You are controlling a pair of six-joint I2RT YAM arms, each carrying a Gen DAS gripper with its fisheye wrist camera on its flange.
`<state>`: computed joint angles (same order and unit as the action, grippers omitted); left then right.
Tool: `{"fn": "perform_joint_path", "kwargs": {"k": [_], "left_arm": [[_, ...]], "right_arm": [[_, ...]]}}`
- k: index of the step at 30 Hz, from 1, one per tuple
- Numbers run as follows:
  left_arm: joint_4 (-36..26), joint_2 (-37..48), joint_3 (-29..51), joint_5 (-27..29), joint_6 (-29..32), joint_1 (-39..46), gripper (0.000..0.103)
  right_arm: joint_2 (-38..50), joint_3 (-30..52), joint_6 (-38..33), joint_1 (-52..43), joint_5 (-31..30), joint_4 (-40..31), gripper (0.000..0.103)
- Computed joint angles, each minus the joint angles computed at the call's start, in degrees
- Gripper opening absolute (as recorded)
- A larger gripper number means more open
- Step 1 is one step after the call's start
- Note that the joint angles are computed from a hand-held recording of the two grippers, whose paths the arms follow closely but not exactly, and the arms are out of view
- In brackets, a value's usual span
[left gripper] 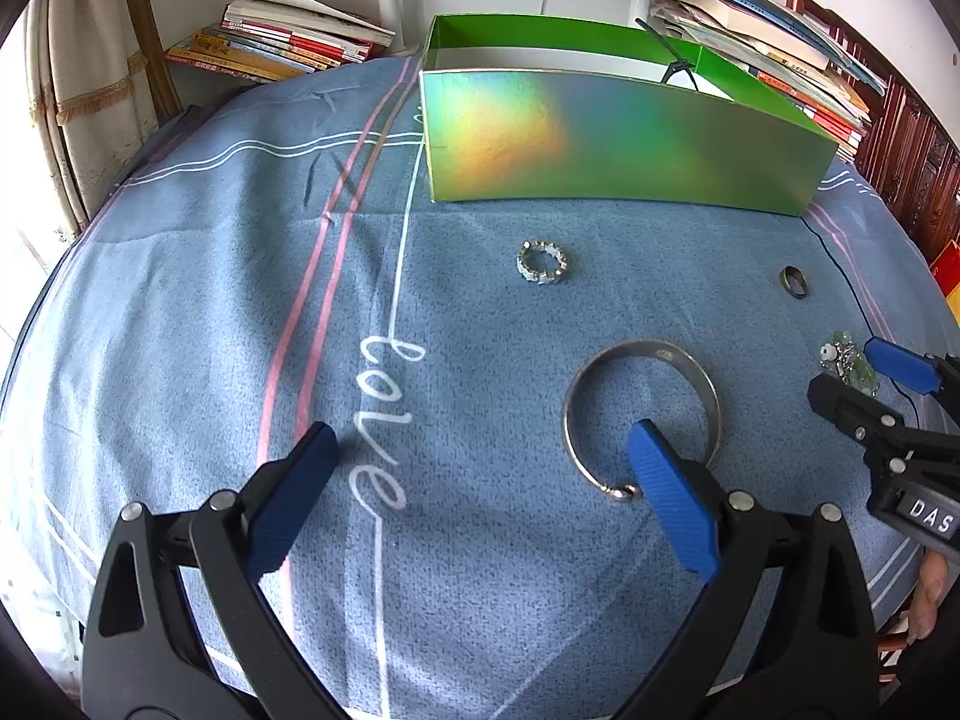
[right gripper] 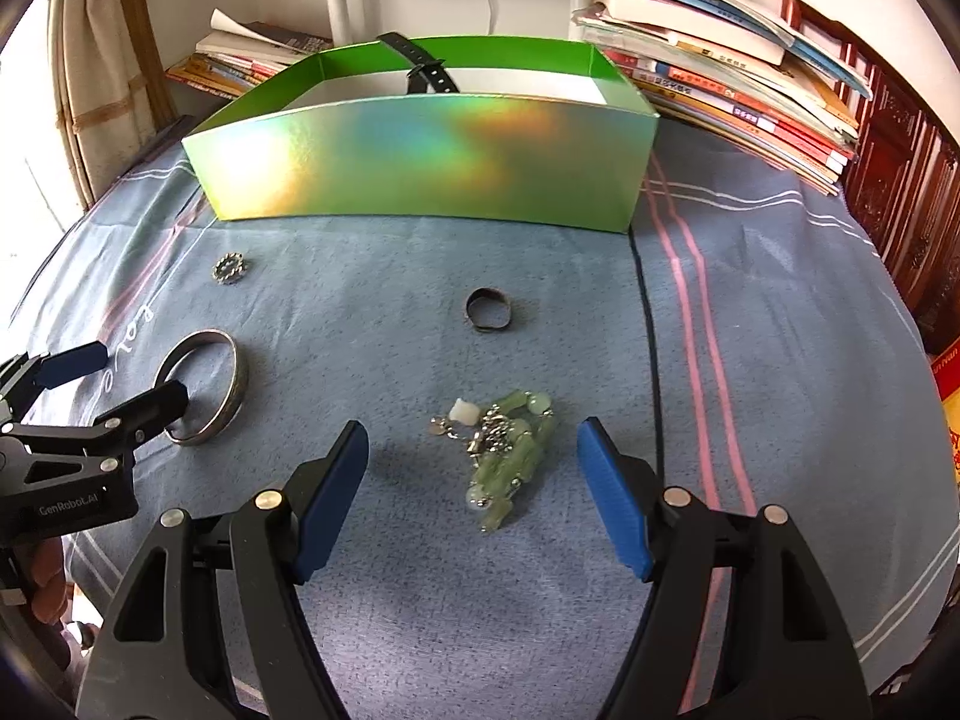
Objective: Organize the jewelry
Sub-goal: 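Lower the left tool onto the silver bangle rim while the right tool lines up over the jade pendant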
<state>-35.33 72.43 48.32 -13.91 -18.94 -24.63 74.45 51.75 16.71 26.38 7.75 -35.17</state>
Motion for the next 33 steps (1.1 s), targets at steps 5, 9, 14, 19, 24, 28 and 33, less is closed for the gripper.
{"fn": "perform_joint_path", "kwargs": {"k": [5, 9, 14, 19, 24, 28, 33], "left_arm": [[0.1, 0.0, -0.1, 0.1, 0.1, 0.1, 0.096], [0.7, -0.1, -0.2, 0.1, 0.1, -0.1, 0.090], [1.1, 0.0, 0.2, -0.7, -0.1, -1.6, 0.070], [1.0, 0.9, 1.3, -1.5, 0.1, -3.2, 0.057], [1.6, 2.8, 2.9, -1.8, 0.1, -3.7, 0.057], [2.3, 4.6, 4.3, -2.2, 0.7, -4.6, 0.057], [3.5, 6.7, 4.9, -2.5, 1.3, -6.7, 0.049]], "right_arm": [[-0.9, -0.5, -0.4, 0.2, 0.4, 0.3, 0.047], [-1.2, -0.8, -0.4, 0.2, 0.6, 0.7, 0.046], [-1.2, -1.1, -0.3, 0.3, 0.7, 1.2, 0.046], [-1.2, -1.2, -0.2, 0.4, 0.8, 1.3, 0.046], [-1.2, -1.2, -0.1, 0.4, 0.9, 1.3, 0.047], [-1.2, -1.3, -0.2, 0.4, 0.8, 1.4, 0.048], [-1.4, -1.4, -0.2, 0.4, 0.7, 1.6, 0.048]]}}
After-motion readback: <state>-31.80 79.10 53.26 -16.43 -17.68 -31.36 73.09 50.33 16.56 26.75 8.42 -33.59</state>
